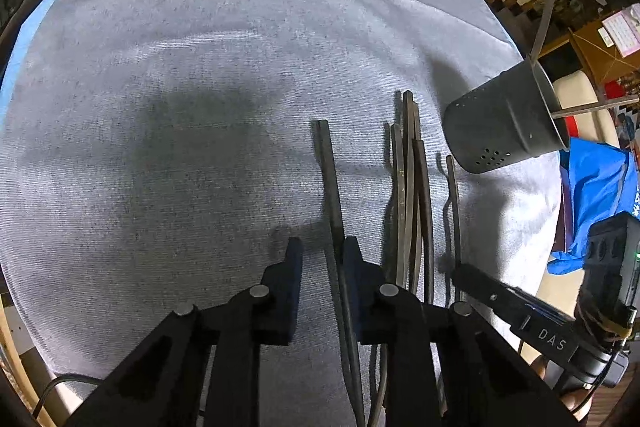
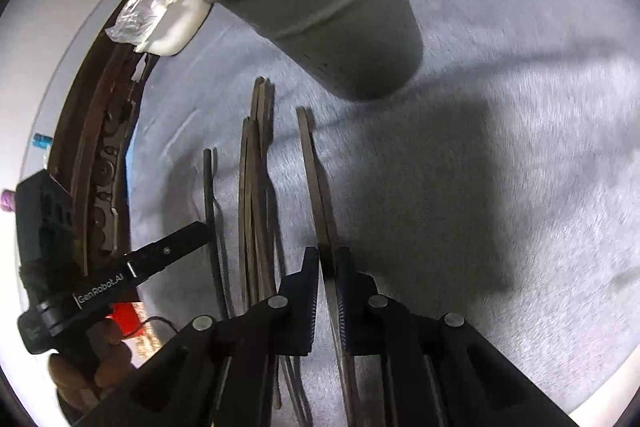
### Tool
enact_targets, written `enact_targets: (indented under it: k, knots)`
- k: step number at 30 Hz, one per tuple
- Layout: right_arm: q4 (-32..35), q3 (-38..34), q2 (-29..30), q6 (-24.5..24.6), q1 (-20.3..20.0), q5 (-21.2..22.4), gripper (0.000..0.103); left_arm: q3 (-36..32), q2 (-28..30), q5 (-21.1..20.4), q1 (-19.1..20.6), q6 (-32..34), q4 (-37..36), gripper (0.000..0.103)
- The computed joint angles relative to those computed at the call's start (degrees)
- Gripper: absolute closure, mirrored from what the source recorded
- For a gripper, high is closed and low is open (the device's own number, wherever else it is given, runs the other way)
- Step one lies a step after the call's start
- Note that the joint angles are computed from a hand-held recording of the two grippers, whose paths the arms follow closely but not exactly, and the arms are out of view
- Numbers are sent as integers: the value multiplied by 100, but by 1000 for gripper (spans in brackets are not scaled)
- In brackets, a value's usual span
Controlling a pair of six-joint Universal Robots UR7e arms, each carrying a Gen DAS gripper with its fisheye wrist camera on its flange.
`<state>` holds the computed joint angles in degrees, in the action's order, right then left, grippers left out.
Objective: Organize utensils
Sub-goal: 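Close the left tool on a chopstick while the right tool grasps another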
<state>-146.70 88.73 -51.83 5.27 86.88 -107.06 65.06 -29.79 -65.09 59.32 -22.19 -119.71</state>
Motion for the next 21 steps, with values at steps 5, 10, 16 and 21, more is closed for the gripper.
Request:
enact_targets:
  k: [5, 10, 16, 21]
  knots:
    - [-230, -195, 157, -404, 163, -447, 91, -136, -22, 69, 50, -122, 126, 81]
    - [-126, -609, 413, -455, 251, -643, 91, -418, 106, 78, 50, -151, 298, 81]
    - [182, -1015, 716, -406, 355, -1068, 91, -980, 419, -35, 95, -359, 693, 81]
    - [277, -1145, 844, -356, 370, -1349, 91, -1362, 675, -83, 86, -595, 1018, 81]
